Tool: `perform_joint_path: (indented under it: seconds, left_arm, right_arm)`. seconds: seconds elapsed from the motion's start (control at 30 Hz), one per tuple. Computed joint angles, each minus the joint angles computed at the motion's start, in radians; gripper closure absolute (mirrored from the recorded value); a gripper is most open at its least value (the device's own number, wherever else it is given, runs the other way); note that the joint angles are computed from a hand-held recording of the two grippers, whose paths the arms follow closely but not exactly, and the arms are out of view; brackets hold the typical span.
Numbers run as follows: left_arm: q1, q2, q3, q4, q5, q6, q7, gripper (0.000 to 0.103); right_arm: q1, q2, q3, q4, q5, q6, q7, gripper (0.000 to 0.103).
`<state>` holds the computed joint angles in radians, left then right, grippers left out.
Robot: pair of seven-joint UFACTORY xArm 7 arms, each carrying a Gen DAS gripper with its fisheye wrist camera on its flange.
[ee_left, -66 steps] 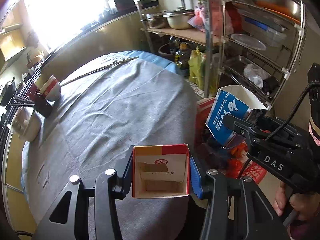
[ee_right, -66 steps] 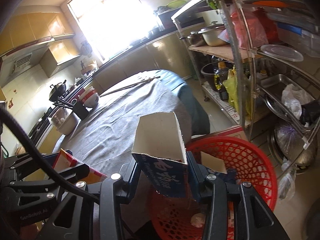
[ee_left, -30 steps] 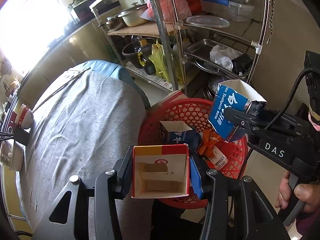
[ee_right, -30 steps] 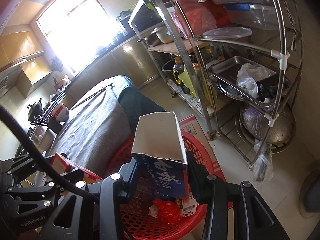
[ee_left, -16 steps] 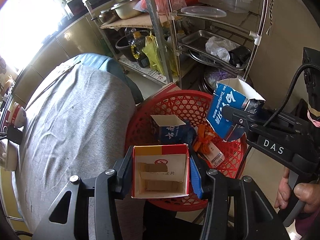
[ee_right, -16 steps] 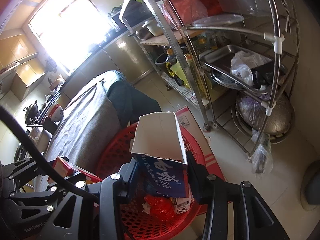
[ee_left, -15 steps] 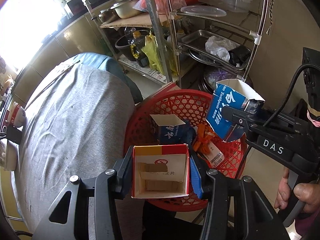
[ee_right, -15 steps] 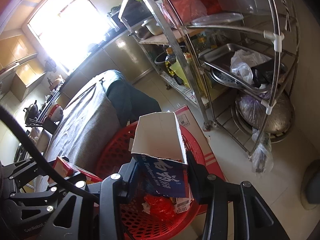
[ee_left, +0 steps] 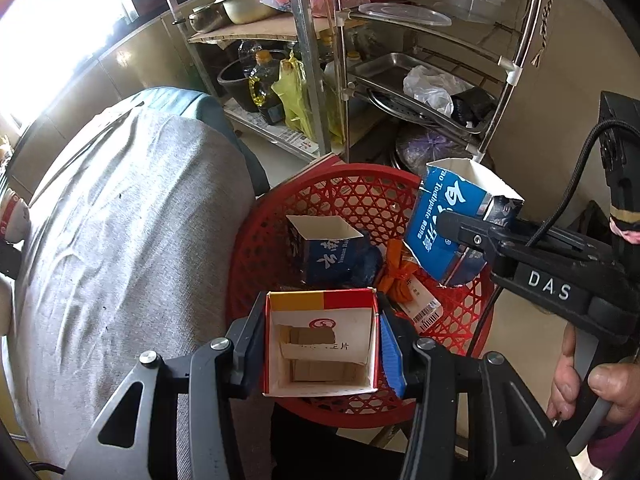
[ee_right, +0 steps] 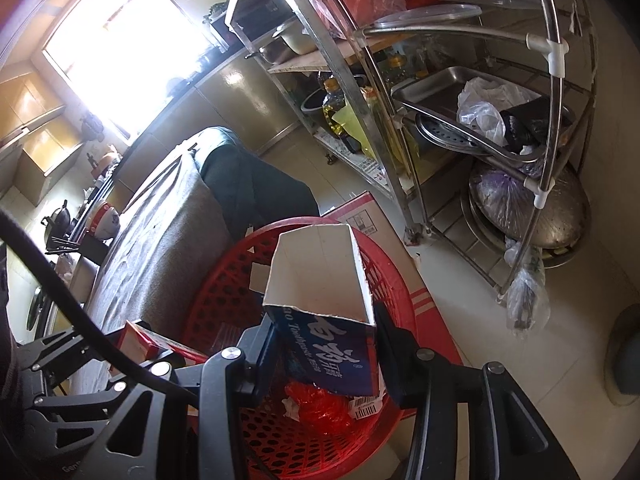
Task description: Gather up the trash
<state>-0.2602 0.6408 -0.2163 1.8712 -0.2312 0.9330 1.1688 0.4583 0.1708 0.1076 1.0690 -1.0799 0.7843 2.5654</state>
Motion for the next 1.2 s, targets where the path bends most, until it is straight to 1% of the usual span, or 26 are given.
perform_joint_path:
  seconds: [0.13, 0.27, 0.57, 0.63, 0.73, 0.83, 1.07, 1.2]
  left_arm:
    - [0.010, 0.018, -0.002, 0.030, -0.010, 0.030, 0.007, 0.052]
    - [0.016, 0.048, -0.003, 0.083, -0.021, 0.086, 0.001, 0.052]
    - [0.028, 0.084, 0.004, 0.148, -0.036, 0.131, -0.001, 0.052]
    - [0.030, 0.087, 0.008, 0.153, -0.035, 0.129, -0.003, 0.052]
    - [0.029, 0.078, 0.013, 0.134, -0.027, 0.100, -0.004, 0.051]
    - [0.032, 0.079, 0.017, 0.137, -0.020, 0.093, -0.015, 0.045]
    - [0.034, 0.083, 0.033, 0.154, 0.006, 0.062, -0.054, 0.045]
    - [0.040, 0.093, 0.038, 0.183, 0.017, 0.065, -0.081, 0.045]
  right_arm:
    - [-0.001, 0.007, 0.000, 0.011, 0.008, -0.001, -0.017, 0.055]
    - [0.001, 0.015, -0.004, 0.023, 0.016, -0.007, -0.032, 0.055]
    - [0.002, 0.026, -0.015, 0.039, 0.045, -0.027, -0.062, 0.055]
    - [0.003, 0.029, -0.016, 0.042, 0.050, -0.029, -0.066, 0.055]
    - [0.006, 0.034, -0.018, 0.049, 0.055, -0.028, -0.076, 0.055]
    - [0.009, 0.042, -0.020, 0.063, 0.061, -0.024, -0.092, 0.055]
    - [0.017, 0.053, -0.027, 0.087, 0.078, -0.015, -0.126, 0.055]
    - [0.023, 0.066, -0.028, 0.116, 0.096, -0.002, -0.158, 0.054]
